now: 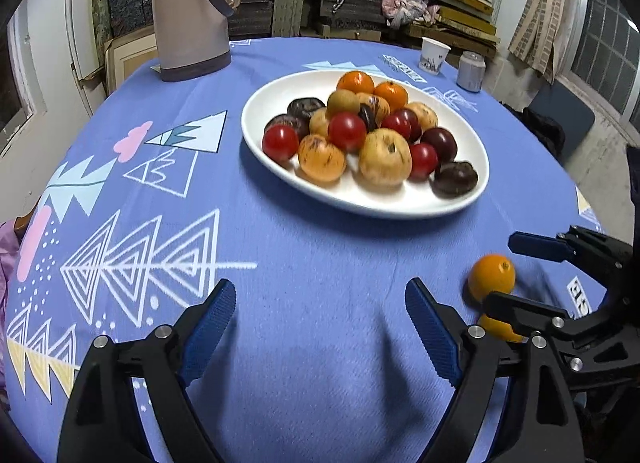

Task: Organize fruits
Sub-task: 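Withdraw both open tools toward the last two oranges, then grasp a yellow orange with the left tool while the right tool grasps an orange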

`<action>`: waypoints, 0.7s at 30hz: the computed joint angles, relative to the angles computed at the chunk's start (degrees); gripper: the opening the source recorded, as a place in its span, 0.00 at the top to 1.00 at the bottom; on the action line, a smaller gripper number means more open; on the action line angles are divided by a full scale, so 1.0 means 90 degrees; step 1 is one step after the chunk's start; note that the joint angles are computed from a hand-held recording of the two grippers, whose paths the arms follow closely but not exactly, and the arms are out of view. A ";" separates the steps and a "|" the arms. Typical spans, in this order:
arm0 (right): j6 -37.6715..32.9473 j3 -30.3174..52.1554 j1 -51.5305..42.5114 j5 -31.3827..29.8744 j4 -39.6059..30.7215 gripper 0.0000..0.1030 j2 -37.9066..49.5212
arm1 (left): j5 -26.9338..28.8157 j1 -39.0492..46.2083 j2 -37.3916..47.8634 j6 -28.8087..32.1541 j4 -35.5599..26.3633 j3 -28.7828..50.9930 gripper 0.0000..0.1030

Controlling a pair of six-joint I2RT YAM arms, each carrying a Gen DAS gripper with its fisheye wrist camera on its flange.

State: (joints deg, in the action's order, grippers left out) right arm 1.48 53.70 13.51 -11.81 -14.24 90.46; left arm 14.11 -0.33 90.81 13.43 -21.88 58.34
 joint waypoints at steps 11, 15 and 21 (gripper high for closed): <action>0.0390 -0.0090 -0.0173 -0.0036 0.0210 0.64 0.0053 | -0.0090 -0.0020 -0.0053 0.0137 -0.0072 -0.0131 0.11; 0.0390 -0.0236 -0.0614 -0.0266 0.0246 0.64 -0.0181 | 0.0033 -0.0148 -0.0087 0.0207 -0.0201 -0.0144 0.11; 0.0186 -0.0673 -0.1081 -0.0424 0.0168 0.64 -0.0576 | 0.0295 -0.0644 -0.0432 0.0590 -0.0322 -0.0389 0.11</action>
